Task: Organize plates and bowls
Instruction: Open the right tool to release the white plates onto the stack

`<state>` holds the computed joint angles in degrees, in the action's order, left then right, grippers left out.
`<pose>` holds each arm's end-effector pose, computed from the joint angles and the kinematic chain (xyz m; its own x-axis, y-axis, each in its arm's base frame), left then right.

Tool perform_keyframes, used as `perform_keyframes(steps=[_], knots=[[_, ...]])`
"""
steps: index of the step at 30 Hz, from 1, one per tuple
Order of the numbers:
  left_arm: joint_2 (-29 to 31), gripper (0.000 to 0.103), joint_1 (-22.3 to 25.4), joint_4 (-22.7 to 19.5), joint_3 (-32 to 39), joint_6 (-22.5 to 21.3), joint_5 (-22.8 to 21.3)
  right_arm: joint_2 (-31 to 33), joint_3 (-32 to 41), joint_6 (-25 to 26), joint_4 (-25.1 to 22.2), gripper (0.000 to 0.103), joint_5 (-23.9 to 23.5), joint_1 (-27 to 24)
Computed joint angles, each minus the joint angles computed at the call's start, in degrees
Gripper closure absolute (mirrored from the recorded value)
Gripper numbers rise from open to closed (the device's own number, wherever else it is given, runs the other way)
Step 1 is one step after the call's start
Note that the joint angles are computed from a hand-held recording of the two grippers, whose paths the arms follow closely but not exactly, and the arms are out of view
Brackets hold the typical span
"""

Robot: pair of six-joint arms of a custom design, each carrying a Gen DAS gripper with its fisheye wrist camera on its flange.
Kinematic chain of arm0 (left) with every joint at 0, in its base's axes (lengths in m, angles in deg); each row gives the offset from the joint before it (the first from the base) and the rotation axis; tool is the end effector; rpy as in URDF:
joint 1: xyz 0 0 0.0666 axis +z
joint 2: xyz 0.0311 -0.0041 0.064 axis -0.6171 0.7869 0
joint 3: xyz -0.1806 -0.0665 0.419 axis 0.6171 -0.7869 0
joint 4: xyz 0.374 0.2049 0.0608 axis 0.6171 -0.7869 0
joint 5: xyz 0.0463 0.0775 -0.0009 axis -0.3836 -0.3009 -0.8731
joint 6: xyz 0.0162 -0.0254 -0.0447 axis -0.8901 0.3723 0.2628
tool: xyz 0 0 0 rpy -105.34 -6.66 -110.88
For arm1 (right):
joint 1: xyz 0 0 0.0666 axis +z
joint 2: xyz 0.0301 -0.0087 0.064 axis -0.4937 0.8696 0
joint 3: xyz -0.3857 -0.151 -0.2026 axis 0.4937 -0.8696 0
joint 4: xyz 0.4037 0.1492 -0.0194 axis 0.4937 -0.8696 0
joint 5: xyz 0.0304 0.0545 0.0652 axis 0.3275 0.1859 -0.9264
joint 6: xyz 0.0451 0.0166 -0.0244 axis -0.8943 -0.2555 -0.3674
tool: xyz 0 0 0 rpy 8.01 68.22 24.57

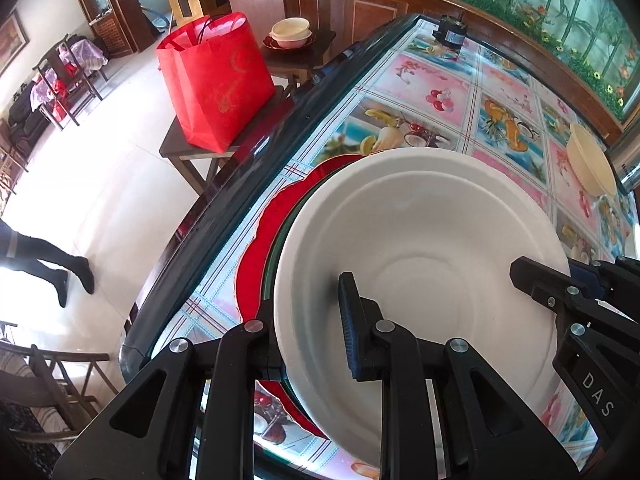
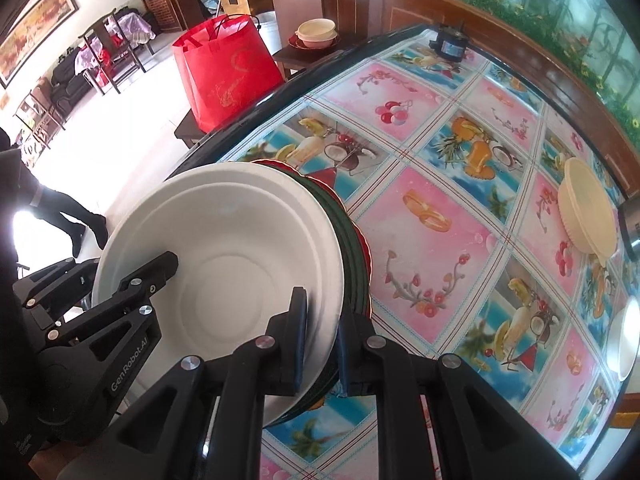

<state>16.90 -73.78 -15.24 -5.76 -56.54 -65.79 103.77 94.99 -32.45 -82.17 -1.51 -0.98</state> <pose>0.3461 -0.2425 0.3781 -0.8611 0.2994 -0.4110 0.3163 0.9482 0.0280 0.3360 0.1748 0.3914 -0.9126 0.0703 -0.4028 0.0643 0.9975 0.0282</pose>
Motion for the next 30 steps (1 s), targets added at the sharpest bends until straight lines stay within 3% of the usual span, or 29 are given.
perform_keyframes(steps=[13,30], knots=[[-0.3,0.076,-0.4,1.3,-0.6,0.7,-0.5,-0.8,0.0,1.1,0.3,0.088,2.4,0.9],[-0.2,0.071,-1.3,2.0,-0.2,0.7,-2.7,-2.9,-0.6,0.1,1.7,0.087,0.5,-0.2]])
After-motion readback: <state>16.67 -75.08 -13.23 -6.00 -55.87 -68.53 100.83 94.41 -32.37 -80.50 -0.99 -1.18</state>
